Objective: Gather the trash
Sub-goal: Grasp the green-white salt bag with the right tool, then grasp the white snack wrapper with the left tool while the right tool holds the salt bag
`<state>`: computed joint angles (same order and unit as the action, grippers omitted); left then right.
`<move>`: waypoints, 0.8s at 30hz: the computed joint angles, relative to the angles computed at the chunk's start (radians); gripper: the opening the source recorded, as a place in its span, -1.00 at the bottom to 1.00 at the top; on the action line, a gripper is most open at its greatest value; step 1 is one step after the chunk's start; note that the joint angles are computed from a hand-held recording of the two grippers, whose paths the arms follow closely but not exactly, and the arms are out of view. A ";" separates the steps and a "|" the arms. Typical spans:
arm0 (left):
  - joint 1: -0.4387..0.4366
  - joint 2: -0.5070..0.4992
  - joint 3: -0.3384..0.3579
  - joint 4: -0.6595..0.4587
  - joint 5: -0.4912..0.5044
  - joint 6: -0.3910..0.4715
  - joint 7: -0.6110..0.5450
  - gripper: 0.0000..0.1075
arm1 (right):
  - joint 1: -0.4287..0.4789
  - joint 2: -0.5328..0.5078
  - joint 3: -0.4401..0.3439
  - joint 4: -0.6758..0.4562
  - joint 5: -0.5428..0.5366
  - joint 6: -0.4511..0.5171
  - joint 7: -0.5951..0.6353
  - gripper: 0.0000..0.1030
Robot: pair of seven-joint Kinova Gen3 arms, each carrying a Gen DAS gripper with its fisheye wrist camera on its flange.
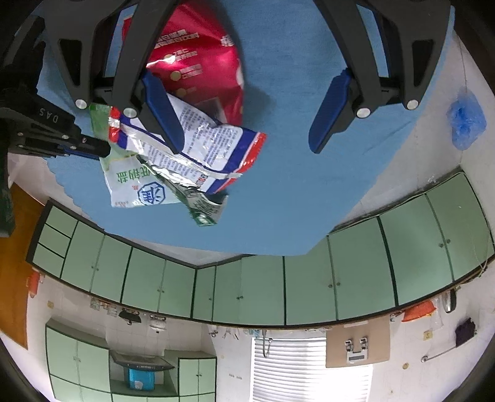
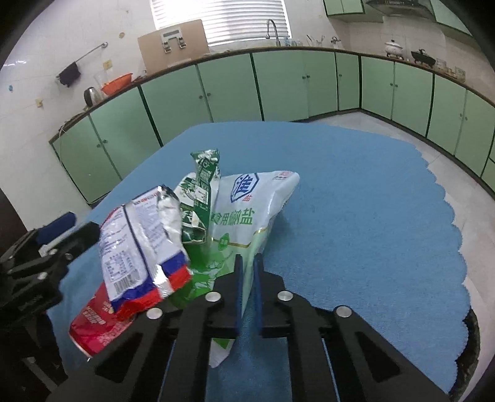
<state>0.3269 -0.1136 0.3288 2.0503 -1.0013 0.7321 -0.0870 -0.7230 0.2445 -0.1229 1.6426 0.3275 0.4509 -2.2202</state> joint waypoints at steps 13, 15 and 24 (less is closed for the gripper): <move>-0.011 0.083 -0.080 -0.057 0.189 -0.182 -0.200 0.55 | 0.039 -0.067 -0.002 0.064 0.057 -0.008 -0.078 -0.93; -0.008 0.093 -0.093 -0.063 0.208 -0.198 -0.221 0.55 | 0.038 -0.066 -0.004 0.064 0.067 -0.007 -0.082 -0.93; 0.024 0.100 -0.105 -0.059 0.145 -0.232 -0.166 -0.22 | 0.040 -0.063 -0.011 0.066 0.072 -0.017 -0.085 -0.93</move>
<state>0.3510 -0.0141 0.2237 1.9913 -0.8565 0.4998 -0.2535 -0.6835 0.1816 -0.1339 1.7090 0.3999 0.4342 -2.3048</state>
